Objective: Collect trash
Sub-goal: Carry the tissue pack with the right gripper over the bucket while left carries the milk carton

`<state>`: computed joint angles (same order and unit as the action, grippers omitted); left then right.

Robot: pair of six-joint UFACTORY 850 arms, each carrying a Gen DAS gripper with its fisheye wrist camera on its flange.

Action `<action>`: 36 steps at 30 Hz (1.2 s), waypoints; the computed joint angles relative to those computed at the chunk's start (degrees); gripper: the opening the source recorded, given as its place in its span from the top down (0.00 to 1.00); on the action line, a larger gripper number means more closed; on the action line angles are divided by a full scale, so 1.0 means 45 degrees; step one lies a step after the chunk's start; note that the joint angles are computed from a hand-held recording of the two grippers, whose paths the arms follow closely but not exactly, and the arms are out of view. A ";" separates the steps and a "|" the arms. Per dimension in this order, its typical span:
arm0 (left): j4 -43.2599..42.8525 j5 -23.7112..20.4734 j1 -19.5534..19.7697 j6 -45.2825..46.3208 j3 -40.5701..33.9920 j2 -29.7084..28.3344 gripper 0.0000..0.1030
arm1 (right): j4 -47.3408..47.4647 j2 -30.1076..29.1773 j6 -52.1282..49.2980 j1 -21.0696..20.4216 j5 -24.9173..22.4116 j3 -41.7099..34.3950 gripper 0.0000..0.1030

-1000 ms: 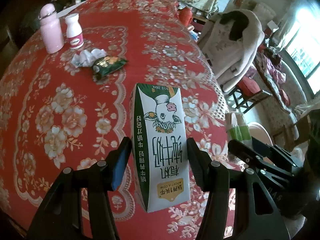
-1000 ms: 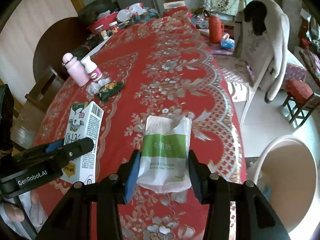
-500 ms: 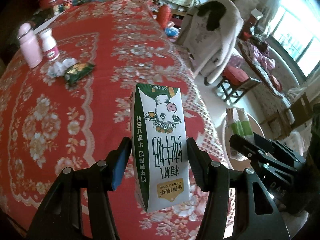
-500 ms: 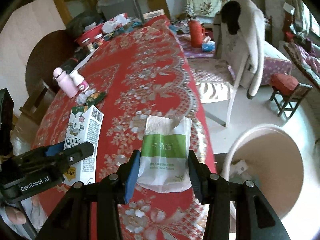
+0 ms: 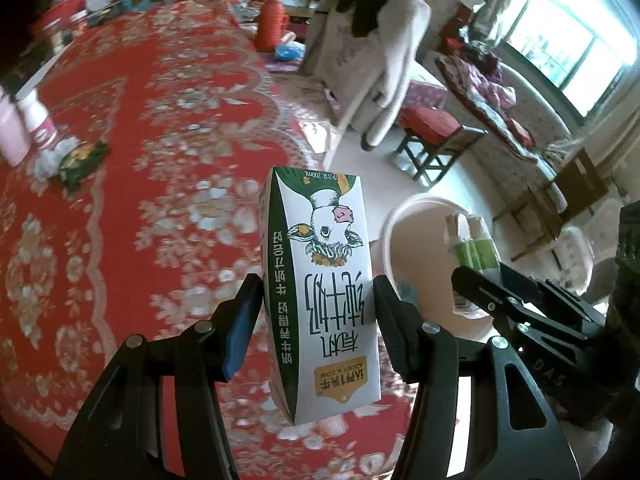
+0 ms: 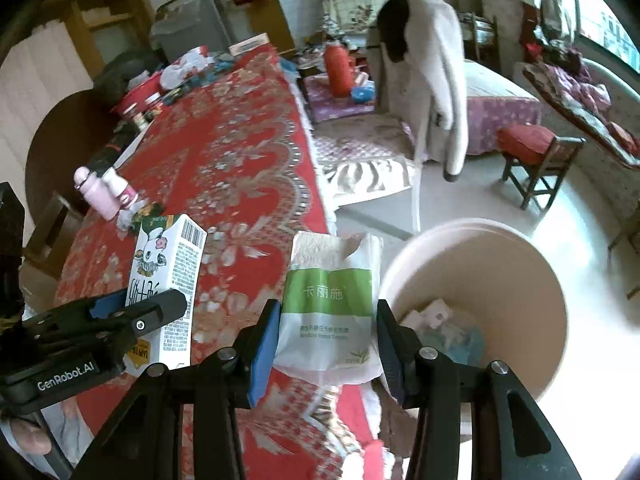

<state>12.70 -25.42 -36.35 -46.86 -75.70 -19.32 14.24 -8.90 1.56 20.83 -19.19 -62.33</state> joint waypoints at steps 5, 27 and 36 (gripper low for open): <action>-0.0676 -0.0045 -0.0258 0.0821 -0.0756 -0.0633 0.47 | -0.0282 0.0332 0.0325 -0.0454 -0.0029 0.0411 0.57; -0.3467 -0.0983 -0.0844 0.3547 -0.4339 -0.3848 0.47 | -0.0476 0.0589 0.0265 -0.2513 -0.0615 0.1240 0.57; -0.3639 -0.1577 -0.0929 0.3545 -0.5644 -0.4895 0.47 | 0.0067 0.0282 -0.0505 -0.3050 -0.0852 0.1196 0.57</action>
<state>-3.68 -32.52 -40.53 -30.90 -101.10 -41.35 14.54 -7.63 -0.71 7.10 -23.02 -56.95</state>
